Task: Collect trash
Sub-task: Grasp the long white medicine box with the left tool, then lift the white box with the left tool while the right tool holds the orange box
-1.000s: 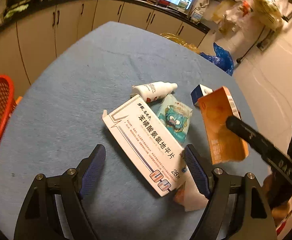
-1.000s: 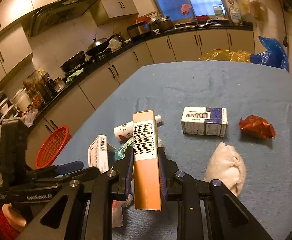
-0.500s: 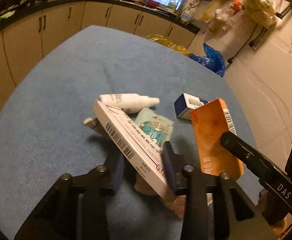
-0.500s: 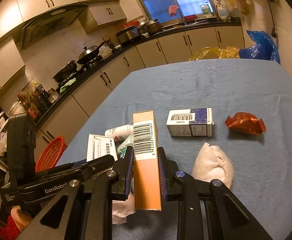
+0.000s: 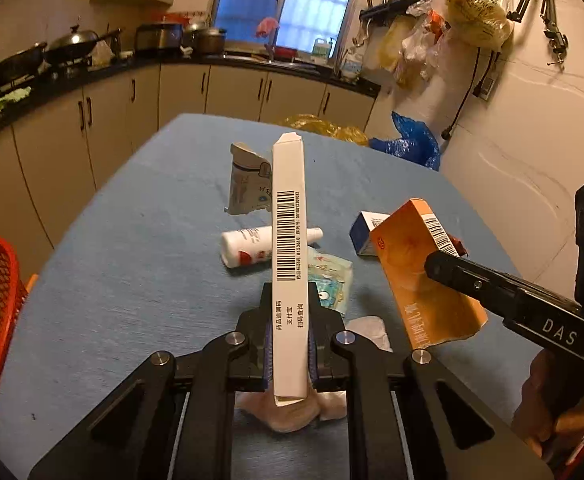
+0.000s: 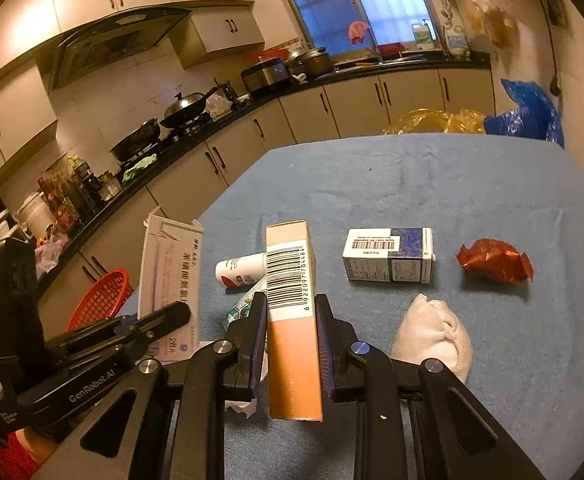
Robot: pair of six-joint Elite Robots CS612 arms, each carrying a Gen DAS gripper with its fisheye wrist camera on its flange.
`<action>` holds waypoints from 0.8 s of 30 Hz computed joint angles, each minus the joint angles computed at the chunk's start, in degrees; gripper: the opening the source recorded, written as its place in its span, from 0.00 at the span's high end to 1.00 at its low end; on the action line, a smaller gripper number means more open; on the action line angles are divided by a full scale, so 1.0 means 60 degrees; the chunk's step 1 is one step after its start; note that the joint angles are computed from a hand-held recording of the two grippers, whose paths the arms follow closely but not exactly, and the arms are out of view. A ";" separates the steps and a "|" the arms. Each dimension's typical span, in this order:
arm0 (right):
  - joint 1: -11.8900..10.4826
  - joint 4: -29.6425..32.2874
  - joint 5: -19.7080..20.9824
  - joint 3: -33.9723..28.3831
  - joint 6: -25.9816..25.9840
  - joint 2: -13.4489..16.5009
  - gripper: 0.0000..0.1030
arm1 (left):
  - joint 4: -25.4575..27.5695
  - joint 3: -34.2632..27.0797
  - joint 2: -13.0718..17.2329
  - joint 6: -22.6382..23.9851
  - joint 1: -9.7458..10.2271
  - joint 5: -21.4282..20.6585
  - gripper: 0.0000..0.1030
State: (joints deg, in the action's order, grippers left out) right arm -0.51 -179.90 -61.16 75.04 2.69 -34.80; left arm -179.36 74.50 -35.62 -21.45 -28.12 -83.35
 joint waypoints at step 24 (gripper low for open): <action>0.0121 -0.0862 -0.0480 0.0116 0.0016 0.0032 0.76 | -0.1288 0.0289 0.0143 0.0260 -0.0031 0.1281 0.88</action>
